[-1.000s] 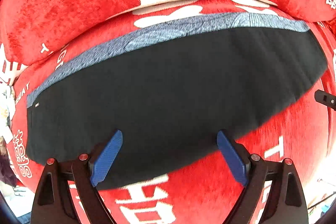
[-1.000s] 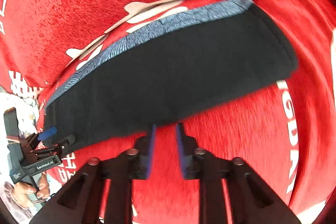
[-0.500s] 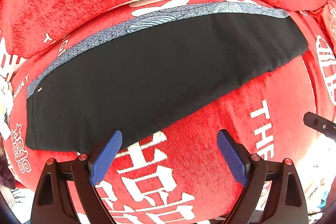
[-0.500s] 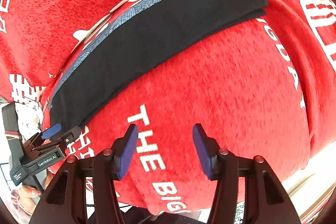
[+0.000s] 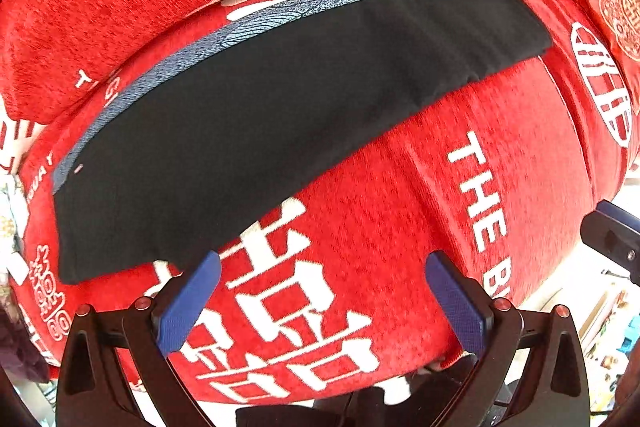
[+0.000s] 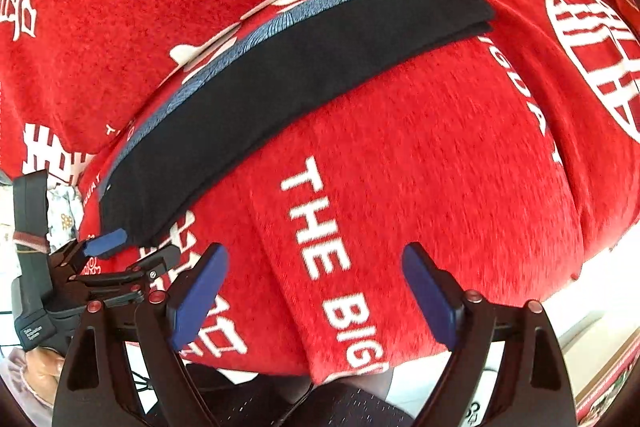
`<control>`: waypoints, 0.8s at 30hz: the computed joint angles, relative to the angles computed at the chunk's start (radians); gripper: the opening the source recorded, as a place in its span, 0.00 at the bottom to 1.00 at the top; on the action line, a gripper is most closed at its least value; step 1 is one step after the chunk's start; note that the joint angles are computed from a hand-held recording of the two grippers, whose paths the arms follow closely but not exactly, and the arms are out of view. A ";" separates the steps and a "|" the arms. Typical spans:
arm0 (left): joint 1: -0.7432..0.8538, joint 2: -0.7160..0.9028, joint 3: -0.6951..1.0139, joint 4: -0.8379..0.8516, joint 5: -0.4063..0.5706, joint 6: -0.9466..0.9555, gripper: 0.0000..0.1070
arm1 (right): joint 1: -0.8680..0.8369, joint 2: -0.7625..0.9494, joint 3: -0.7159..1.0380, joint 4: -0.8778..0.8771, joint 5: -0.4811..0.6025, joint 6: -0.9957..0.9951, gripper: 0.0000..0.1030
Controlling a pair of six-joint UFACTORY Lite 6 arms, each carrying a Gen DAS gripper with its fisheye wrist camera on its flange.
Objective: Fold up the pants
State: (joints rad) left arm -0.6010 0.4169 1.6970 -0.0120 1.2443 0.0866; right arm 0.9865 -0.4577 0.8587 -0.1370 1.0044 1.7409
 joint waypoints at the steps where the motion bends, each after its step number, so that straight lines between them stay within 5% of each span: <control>1: -0.002 -0.008 0.003 0.008 0.010 0.001 0.96 | 0.021 0.008 0.021 0.002 0.023 0.024 0.88; 12: -0.005 -0.095 0.172 0.067 0.178 0.043 0.96 | 0.181 0.133 0.341 -0.051 0.252 0.201 0.88; 24: 0.029 -0.043 0.457 0.083 0.342 0.076 0.96 | 0.202 0.380 0.838 -0.146 0.518 0.101 0.88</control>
